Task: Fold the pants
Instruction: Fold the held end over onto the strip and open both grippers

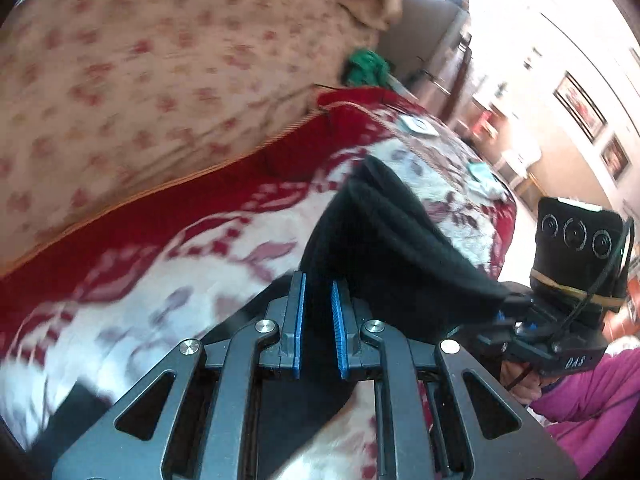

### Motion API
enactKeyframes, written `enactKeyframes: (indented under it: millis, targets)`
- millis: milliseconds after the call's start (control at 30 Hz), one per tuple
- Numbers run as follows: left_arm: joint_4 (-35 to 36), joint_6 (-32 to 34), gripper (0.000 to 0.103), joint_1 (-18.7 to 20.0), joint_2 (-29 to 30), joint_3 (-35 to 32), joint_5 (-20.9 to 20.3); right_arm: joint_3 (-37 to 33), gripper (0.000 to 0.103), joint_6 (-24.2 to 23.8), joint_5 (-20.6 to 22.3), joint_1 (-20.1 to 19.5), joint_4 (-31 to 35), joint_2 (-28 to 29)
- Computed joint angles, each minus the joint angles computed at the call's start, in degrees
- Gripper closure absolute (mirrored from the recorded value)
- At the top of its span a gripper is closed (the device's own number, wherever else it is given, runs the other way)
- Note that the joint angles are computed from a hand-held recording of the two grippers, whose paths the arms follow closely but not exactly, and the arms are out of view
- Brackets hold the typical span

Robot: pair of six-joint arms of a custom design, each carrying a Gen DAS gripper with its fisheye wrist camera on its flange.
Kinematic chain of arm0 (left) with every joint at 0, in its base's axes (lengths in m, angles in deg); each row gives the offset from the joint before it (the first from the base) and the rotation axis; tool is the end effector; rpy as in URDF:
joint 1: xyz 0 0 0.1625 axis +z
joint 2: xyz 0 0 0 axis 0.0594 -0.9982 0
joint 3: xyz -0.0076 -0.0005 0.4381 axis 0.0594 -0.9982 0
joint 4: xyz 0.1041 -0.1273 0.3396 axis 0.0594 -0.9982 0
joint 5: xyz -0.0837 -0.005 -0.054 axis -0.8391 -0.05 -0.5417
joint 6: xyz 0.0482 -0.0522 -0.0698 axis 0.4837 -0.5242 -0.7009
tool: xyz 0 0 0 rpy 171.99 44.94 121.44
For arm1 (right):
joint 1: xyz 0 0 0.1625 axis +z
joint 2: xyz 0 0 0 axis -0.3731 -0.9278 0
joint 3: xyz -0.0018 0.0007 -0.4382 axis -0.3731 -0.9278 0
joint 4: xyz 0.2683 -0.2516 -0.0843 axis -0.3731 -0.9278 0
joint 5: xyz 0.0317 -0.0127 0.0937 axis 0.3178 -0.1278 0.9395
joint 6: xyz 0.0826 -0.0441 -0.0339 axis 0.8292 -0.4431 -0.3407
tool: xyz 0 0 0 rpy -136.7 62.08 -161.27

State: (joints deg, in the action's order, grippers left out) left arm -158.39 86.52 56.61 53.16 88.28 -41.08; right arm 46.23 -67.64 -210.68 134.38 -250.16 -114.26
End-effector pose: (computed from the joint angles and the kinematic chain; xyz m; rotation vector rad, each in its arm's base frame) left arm -0.2513 -0.6761 0.0914 -1.7754 -2.3572 -0.3817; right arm 0.2443 -0.3968 0.0578 -0.1478 -2.3389 1.6823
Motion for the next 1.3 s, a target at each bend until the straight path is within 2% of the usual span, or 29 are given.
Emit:
enactKeyframes:
  millis: [133, 233, 367, 400, 467, 500, 533, 567, 667, 700, 767, 867, 933, 1033, 1167, 1200, 1233, 1300]
  targets:
    - [-1.69, -4.38, 0.091, 4.35, -0.38, -2.41, 2.28, -5.48, 0.094, 1.11, 5.88, -3.1, 10.55, 1.51]
    - [-6.62, -7.26, 0.092, 6.92, -1.17, -1.47, 7.71, -10.54, 0.094, 2.87, 10.16, -6.72, 19.68, 3.56]
    - [-7.34, -11.48, 0.092, 9.77, -1.23, -2.47, 9.8, -16.56, 0.091, 5.26, 13.11, -10.33, 30.03, 6.01]
    - [-7.85, -12.43, 0.092, 10.17, -1.51, -2.29, 9.62, -17.24, 0.085, 6.34, 14.94, -11.29, 30.67, 6.51]
    - [-8.59, -14.15, 0.091, 10.97, -2.2, -2.41, 9.17, -17.31, 0.071, 5.58, 18.13, -11.94, 29.15, 6.86]
    - [-9.54, -14.82, 0.091, 11.06, -2.69, -1.91, 9.18, -16.53, 0.061, 4.93, 19.56, -11.97, 29.42, 6.1]
    - [-10.3, -15.09, 0.091, 11.08, -3.08, -1.42, 8.96, -15.65, 0.059, 4.43, 20.36, -11.82, 29.23, 5.52]
    - [-10.86, -15.16, 0.091, 11.13, -3.67, -0.82, 8.22, -14.54, 0.059, 3.73, 19.99, -11.26, 28.02, 4.98]
    - [-11.83, -15.47, 0.089, 10.56, -5.1, 1.3, 7.63, -11.12, 0.059, 3.08, 14.0, -8.79, 22.45, 3.88]
    - [-12.12, -15.48, 0.086, 10.34, -5.6, 2.34, 7.6, -9.58, 0.059, 3.29, 12.82, -8.34, 19.98, 3.48]
    - [-12.0, -15.82, 0.068, 10.0, -6.15, 3.81, 7.1, -7.26, 0.059, 3.88, 8.96, -7.49, 16.65, 2.73]
    - [-12.67, -15.89, 0.063, 9.57, -7.34, 6.82, 6.52, -4.61, 0.054, 5.19, 1.21, -6.85, 12.95, 2.29]
    - [-14.34, -16.14, 0.059, 9.19, -8.02, 9.25, 6.95, -2.96, 0.054, 8.22, -2.66, -7.29, 13.59, 1.57]
    - [-17.84, -17.11, 0.059, 8.38, -8.55, 13.05, 10.15, -0.95, 0.054, 11.43, -1.67, -9.8, 12.68, 1.56]
    - [-21.23, -18.34, 0.059, 7.91, -8.26, 16.23, 15.05, 1.56, 0.055, 15.01, 6.98, -14.05, 10.45, 1.78]
    - [-21.52, -18.59, 0.059, 7.93, -8.08, 16.48, 15.81, 2.06, 0.071, 15.14, 9.07, -14.66, 8.29, 2.29]
    - [-22.07, -18.69, 0.059, 8.03, -7.97, 16.79, 16.42, 2.2, 0.074, 14.56, 9.71, -14.59, 6.99, 2.63]
    - [-22.71, -18.56, 0.059, 8.5, -8.07, 16.94, 15.76, 0.3, 0.077, 10.96, 5.41, -11.9, 8.86, 2.64]
